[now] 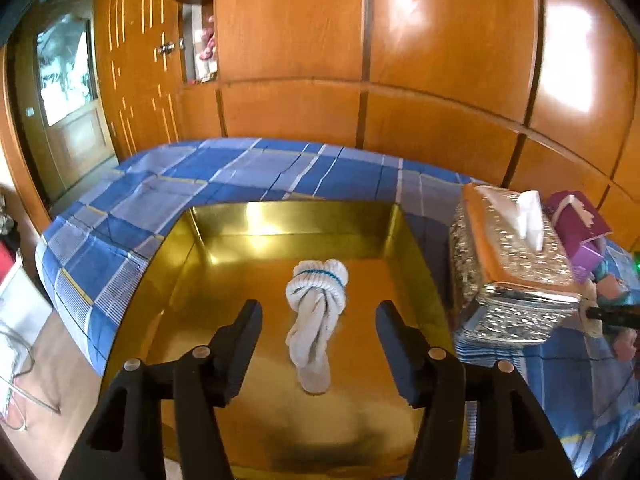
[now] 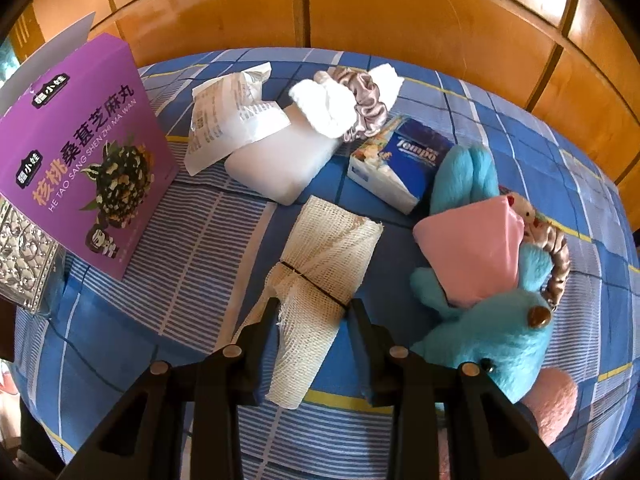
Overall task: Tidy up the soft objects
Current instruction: 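Carry the white glove into the gold tray and open the left tool, then carry the beige mesh roll into the tray beside the glove, open the right tool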
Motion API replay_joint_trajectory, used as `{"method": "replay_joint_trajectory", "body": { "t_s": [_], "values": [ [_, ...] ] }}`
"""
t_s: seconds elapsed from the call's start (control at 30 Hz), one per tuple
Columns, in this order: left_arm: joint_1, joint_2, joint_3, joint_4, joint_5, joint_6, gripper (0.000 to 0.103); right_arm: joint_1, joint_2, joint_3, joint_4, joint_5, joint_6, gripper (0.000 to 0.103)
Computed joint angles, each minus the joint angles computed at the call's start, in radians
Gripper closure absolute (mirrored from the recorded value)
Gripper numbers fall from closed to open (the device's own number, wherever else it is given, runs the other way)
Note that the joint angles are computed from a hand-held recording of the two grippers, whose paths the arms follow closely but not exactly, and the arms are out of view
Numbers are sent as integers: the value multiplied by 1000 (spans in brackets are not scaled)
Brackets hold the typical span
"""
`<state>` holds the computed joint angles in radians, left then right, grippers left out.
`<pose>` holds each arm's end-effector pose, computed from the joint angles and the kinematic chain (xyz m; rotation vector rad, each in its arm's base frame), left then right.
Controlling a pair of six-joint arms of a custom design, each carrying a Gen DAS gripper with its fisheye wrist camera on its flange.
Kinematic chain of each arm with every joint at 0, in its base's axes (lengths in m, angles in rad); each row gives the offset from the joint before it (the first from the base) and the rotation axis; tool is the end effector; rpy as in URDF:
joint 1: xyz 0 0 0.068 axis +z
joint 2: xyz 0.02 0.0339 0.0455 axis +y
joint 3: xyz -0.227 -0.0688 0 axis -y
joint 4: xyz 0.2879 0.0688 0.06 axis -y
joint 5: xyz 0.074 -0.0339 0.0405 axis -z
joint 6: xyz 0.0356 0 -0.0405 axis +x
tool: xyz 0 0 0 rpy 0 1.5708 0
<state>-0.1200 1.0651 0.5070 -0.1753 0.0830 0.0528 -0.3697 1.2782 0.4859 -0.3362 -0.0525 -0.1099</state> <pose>0.2651 -0.0349 0.1372 0.2413 2.2919 -0.1301 0.2303 -0.0873 0.0690 0.3338 2.6781 -0.0753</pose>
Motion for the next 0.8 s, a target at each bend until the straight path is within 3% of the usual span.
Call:
{"method": "replay_joint_trajectory", "body": {
  "t_s": [0.17,0.33,0.43,0.8],
  "values": [
    [-26,-128,-49,-46,1,10,36,8,-13,0,-10,10,12,72],
    [-42,-171,-67,-80,2,31,35,8,-70,23,-83,-9,76,73],
    [-36,-181,-76,-86,13,40,29,52,-88,74,-131,40,105,73],
    [8,-146,-58,-103,98,62,19,285,86,569,-267,263,218,73]
  ]
}}
